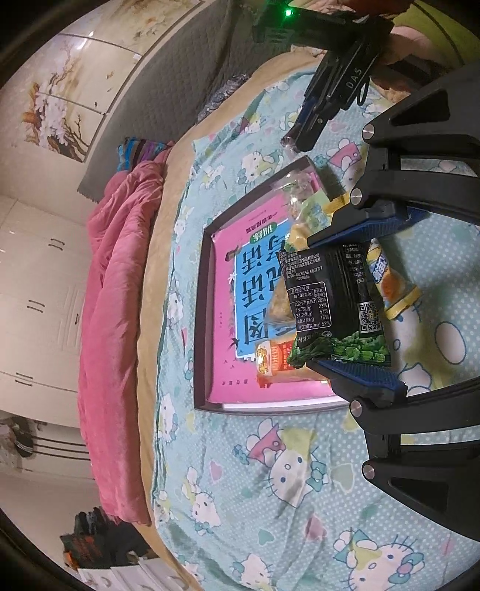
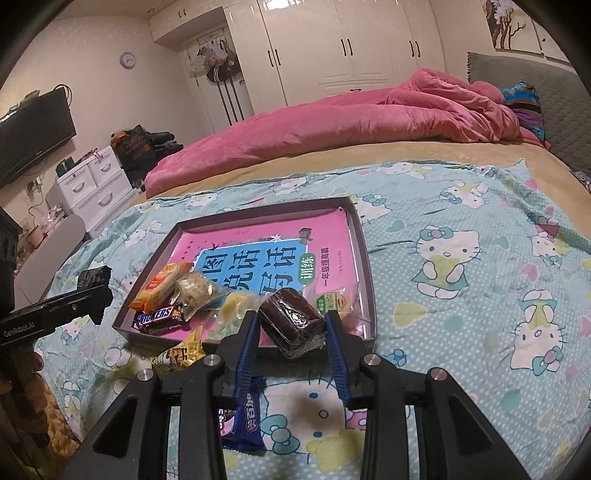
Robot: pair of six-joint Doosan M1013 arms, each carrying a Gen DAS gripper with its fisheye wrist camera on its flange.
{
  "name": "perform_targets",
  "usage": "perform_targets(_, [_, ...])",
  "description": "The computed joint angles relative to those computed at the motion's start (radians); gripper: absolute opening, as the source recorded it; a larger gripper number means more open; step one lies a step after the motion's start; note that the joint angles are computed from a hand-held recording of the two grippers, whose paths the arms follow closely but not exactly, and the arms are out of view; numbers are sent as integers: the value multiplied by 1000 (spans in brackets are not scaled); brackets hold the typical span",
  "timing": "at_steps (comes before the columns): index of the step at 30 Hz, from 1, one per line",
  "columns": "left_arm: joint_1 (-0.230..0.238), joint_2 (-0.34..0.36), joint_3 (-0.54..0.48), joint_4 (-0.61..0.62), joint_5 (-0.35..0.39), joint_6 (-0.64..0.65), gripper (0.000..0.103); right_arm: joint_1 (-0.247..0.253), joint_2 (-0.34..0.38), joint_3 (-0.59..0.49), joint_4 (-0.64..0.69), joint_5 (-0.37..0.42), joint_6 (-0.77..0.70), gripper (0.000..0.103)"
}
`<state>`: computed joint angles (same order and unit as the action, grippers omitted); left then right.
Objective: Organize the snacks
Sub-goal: 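Carry the pea bag over the tray with the left tool while the right tool carries the chocolate roll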
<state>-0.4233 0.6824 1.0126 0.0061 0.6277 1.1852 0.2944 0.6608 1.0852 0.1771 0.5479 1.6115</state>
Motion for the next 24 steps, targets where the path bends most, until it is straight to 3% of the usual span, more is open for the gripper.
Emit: perform_targets(24, [8,71,-83,-27,53,63,58,-7,63,-85,-90,79,102,37])
